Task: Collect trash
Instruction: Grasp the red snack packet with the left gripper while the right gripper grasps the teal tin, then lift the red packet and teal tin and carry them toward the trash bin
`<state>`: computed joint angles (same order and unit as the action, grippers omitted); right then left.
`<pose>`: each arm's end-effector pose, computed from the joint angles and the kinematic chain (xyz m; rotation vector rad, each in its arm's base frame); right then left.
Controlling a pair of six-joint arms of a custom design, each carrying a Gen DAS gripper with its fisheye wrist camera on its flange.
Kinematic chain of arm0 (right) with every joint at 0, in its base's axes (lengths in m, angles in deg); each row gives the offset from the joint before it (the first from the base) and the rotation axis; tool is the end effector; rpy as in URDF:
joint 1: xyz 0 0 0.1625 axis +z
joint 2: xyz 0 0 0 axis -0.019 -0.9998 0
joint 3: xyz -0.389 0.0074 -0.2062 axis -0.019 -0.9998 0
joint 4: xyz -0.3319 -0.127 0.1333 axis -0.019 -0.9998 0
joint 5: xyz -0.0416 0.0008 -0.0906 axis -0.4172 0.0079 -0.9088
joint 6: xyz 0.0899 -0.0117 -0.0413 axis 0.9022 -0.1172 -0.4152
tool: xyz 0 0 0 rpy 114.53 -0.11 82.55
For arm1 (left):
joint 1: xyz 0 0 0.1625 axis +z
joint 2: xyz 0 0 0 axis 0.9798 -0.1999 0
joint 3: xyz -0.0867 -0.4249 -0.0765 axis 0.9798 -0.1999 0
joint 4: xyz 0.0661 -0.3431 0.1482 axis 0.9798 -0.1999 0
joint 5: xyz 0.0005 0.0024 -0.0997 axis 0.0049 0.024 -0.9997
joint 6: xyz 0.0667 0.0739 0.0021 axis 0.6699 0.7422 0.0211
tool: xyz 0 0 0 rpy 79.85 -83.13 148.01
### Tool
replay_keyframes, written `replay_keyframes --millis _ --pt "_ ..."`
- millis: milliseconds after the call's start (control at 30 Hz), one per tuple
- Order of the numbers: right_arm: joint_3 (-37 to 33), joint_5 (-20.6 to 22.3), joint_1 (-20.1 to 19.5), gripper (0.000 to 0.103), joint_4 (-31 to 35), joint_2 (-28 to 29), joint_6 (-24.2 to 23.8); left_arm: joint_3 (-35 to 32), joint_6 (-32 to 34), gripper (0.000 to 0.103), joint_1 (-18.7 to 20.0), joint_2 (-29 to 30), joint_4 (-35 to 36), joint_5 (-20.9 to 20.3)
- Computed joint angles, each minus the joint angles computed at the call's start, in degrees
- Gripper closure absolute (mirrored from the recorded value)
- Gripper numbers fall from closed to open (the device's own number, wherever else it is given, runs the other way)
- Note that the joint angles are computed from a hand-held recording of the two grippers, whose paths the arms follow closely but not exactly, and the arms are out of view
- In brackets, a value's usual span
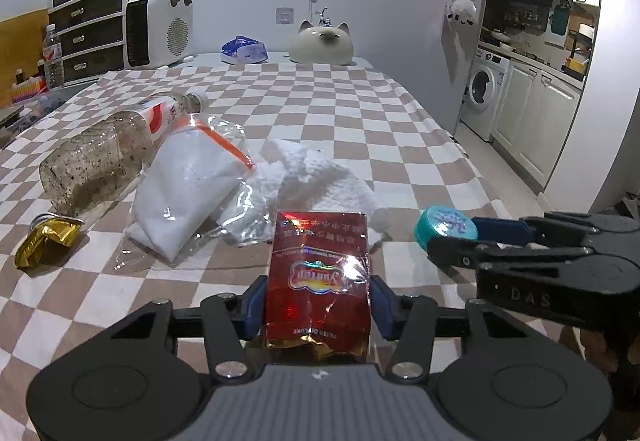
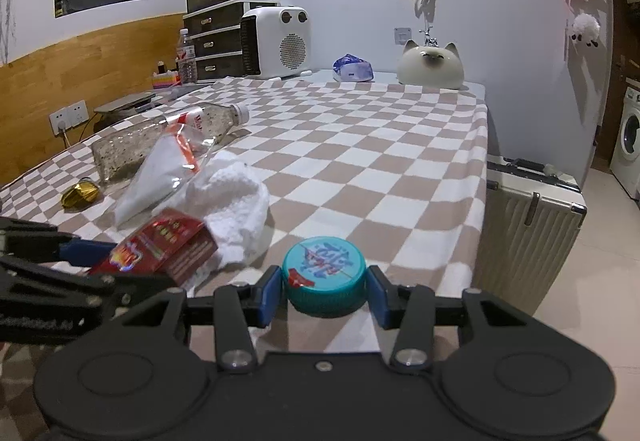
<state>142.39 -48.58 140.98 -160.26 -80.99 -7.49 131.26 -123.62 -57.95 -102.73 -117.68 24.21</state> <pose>0.5491 -0.3768 0.2832 0.8726 -2.3243 1.0570 -0.3284 -0.3521 0.5169 0.6084 2.3066 -0.9884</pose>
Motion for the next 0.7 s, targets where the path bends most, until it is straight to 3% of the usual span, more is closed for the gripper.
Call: replay_keyframes --millis 333,700 --pt "3.13 0.05 2.06 0.056 2.71 -3.32 3.09 1.02 -8.08 0.052 -4.02 -2.09 4.78 1.77" --pt "6.12 -0.35 4.82 0.056 3.73 -6.80 6.09 -2.06 -25.65 0.052 -9.75 -2.15 22.99 3.81"
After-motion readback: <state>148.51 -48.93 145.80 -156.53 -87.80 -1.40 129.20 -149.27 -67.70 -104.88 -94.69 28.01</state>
